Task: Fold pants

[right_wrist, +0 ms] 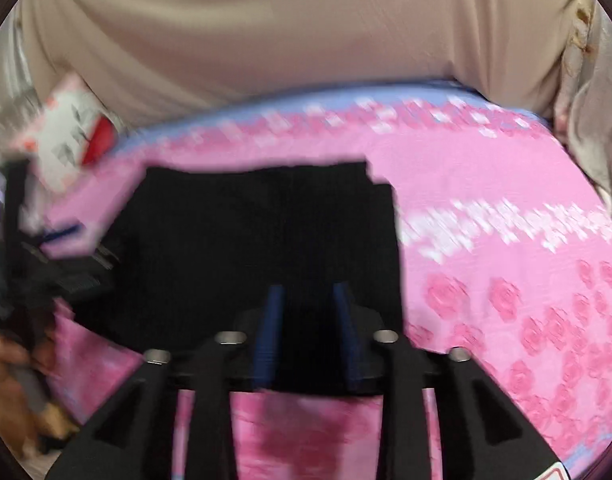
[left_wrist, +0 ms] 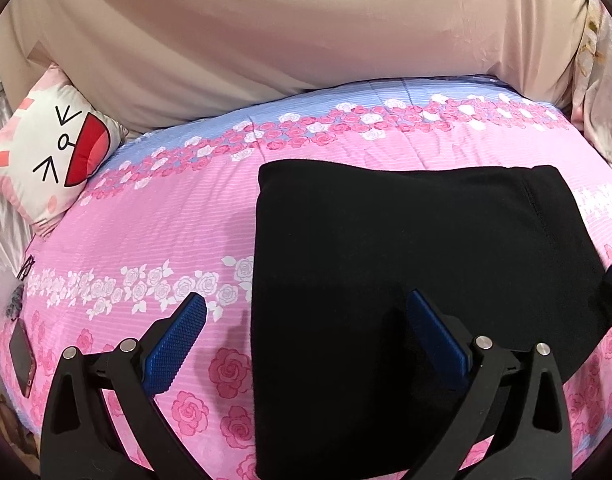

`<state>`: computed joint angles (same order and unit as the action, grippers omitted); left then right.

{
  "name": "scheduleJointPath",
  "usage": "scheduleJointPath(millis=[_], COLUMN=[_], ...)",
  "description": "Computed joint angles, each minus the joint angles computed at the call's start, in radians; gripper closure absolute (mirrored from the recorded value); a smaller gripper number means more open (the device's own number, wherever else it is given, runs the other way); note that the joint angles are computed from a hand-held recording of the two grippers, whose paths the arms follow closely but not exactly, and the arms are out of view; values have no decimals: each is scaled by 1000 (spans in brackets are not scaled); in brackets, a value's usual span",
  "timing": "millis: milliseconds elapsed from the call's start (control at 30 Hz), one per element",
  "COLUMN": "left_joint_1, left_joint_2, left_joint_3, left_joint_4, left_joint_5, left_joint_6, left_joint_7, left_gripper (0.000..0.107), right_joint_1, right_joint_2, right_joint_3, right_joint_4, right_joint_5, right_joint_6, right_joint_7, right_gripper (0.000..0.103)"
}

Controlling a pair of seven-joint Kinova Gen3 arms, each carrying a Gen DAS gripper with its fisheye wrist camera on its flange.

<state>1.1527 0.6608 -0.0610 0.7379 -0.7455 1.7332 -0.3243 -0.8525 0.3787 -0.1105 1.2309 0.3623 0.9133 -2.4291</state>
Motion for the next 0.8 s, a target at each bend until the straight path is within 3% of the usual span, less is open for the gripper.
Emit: scheduleJointPath(millis=[33, 133, 200, 333, 467, 533, 667, 800], left_joint_1=[1, 17, 30, -18, -65, -80, -76, -78], left_joint_2=[5, -13, -69, -215, -288, -288, -240, -224], left_joint_3=[0, 1, 10, 59, 106, 135, 173, 179], left_joint_4=[-13, 28, 120, 306, 467, 468, 388, 359], left_joint_5=[0, -19, -30, 83, 111, 108, 64, 65], left_joint_6=[10, -4, -55, -207, -305, -303, -218, -225], left_joint_7=[-5, 14, 76, 221, 360, 380, 350, 313], left_gripper=[9, 9, 9, 9, 9, 9, 9, 9], right_joint_1=[21, 89, 79, 115, 190, 219, 251, 260], right_joint_2=[-13, -94, -123, -157, -174, -173, -141, -113], right_joint_3=[-16, -84, -43, -26, -60, -76, -96, -99], right_joint_4=[11, 124, 181, 249, 301, 318, 293, 272], right_joint_5=[-28, -19, -31, -83, -194, -244, -333, -392], right_joint_6=[-9, -116, -178, -248, -314, -347, -353, -352], right_joint_7=[-16, -102, -119, -140, -84, -38, 58, 121], right_gripper=[67, 67, 61, 34, 32, 32, 32, 31])
